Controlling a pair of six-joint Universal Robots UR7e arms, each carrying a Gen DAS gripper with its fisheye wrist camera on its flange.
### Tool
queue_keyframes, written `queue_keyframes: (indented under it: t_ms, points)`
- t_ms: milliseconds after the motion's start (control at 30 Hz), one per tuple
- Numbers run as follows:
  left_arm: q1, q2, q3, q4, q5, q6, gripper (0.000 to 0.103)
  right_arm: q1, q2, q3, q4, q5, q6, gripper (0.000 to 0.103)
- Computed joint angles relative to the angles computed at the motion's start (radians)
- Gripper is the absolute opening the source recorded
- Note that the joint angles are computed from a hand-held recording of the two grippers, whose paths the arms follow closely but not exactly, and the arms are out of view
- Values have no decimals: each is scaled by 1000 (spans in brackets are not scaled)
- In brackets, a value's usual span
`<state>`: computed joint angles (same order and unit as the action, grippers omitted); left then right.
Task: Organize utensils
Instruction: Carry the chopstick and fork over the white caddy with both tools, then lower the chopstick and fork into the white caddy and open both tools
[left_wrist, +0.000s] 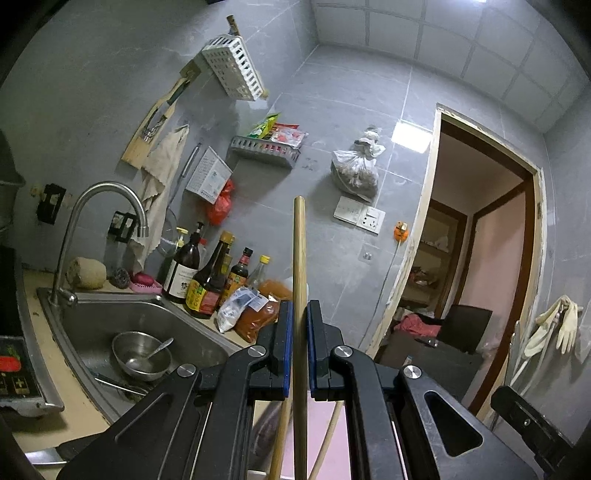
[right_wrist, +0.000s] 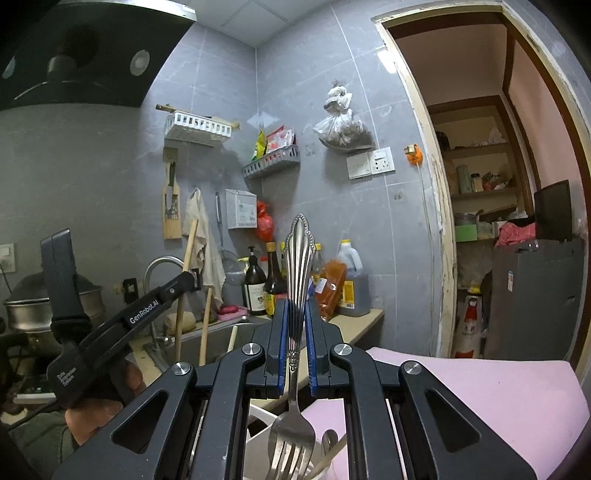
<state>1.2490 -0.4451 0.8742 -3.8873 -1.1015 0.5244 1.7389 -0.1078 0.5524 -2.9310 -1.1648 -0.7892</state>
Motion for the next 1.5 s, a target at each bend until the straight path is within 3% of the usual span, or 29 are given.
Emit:
queue_keyframes:
  t_ms: [433, 833, 1033, 1267, 1500]
  points:
    - [-4, 27, -6, -63, 16, 45, 5, 1, 10, -3, 2, -17, -1, 6]
    - [-31, -18, 169, -76, 71, 124, 5, -5, -45, 128, -60, -43, -47, 7]
    - [-30, -56, 251, -45, 79, 85, 5, -13, -60, 156, -75, -30, -24, 8]
    - [-32, -67, 292, -30, 91, 68, 5, -12, -28, 94, -38, -21, 3, 7]
    - [-31, -88, 327, 25, 84, 35, 6, -11, -37, 123, -51, -45, -16, 7]
